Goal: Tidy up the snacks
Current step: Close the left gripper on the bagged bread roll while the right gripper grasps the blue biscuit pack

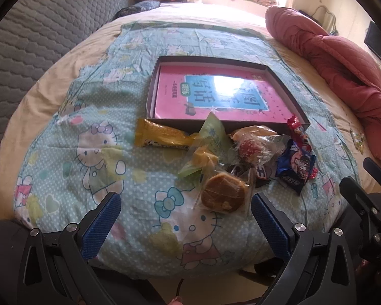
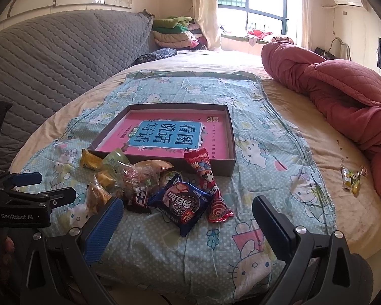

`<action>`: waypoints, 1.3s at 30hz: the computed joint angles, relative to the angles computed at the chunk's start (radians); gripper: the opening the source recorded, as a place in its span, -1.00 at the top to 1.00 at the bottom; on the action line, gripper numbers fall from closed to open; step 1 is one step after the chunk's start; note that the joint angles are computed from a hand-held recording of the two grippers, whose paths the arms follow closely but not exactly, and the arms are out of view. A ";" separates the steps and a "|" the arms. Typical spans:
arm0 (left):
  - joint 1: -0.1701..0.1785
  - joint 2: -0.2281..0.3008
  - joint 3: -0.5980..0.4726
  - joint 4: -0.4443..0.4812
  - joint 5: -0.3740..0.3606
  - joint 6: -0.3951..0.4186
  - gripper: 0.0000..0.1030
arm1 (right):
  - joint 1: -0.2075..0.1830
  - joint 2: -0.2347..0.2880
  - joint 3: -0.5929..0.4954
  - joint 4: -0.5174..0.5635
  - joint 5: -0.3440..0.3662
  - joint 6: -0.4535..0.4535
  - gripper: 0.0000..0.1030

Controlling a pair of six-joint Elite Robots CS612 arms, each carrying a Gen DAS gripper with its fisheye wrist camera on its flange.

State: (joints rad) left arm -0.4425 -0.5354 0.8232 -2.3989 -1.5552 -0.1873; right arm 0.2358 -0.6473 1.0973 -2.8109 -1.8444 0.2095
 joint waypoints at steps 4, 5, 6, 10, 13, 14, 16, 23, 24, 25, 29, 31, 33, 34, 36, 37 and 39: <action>0.006 0.008 -0.012 0.027 -0.022 -0.017 -0.99 | -0.004 0.003 -0.001 0.002 0.008 0.004 -0.98; 0.008 0.009 -0.013 0.029 -0.027 -0.019 -0.99 | -0.005 0.004 -0.002 0.005 0.010 0.007 -0.98; 0.009 0.010 -0.015 0.033 -0.034 -0.021 -0.99 | -0.007 0.004 -0.003 0.007 0.014 0.010 -0.98; 0.015 0.026 -0.043 0.074 -0.075 -0.028 -0.99 | -0.012 0.006 -0.004 0.016 0.034 0.014 -0.98; 0.014 0.033 -0.053 0.093 -0.094 -0.017 -0.99 | -0.015 0.010 -0.007 0.021 0.047 0.016 -0.98; 0.012 0.035 -0.056 0.098 -0.092 -0.009 -0.99 | -0.016 0.012 -0.011 0.029 0.050 0.018 -0.98; 0.008 0.039 -0.063 0.103 -0.094 0.014 -0.99 | -0.019 0.014 -0.014 0.039 0.061 0.026 -0.98; 0.002 0.071 -0.115 0.155 -0.107 0.042 -0.99 | -0.025 0.025 -0.030 0.072 0.083 0.027 -0.98; 0.002 0.076 -0.123 0.164 -0.114 0.037 -0.99 | -0.025 0.029 -0.038 0.083 0.083 0.019 -0.98; 0.003 0.084 -0.137 0.174 -0.123 0.036 -0.99 | -0.025 0.034 -0.047 0.100 0.083 0.009 -0.98; 0.001 0.106 -0.172 0.209 -0.123 0.048 -0.99 | -0.024 0.058 -0.091 0.163 0.089 -0.038 -0.98; -0.001 0.110 -0.175 0.211 -0.117 0.056 -0.99 | -0.026 0.067 -0.108 0.183 0.103 -0.068 -0.98; -0.001 0.113 -0.180 0.214 -0.115 0.062 -0.99 | -0.025 0.072 -0.119 0.196 0.102 -0.093 -0.98; -0.001 0.115 -0.182 0.214 -0.114 0.061 -0.99 | -0.025 0.073 -0.121 0.198 0.104 -0.105 -0.98; -0.001 0.120 -0.191 0.218 -0.110 0.055 -0.99 | -0.024 0.077 -0.127 0.202 0.100 -0.133 -0.98; -0.001 0.122 -0.195 0.218 -0.108 0.052 -0.99 | -0.023 0.079 -0.132 0.207 0.098 -0.146 -0.98; -0.001 0.128 -0.205 0.224 -0.106 0.046 -0.99 | -0.021 0.084 -0.142 0.214 0.093 -0.178 -0.97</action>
State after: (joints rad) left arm -0.4431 -0.4079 0.6185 -2.1751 -1.6610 -0.1411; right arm 0.2148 -0.5629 0.9552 -2.5969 -1.7510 0.0314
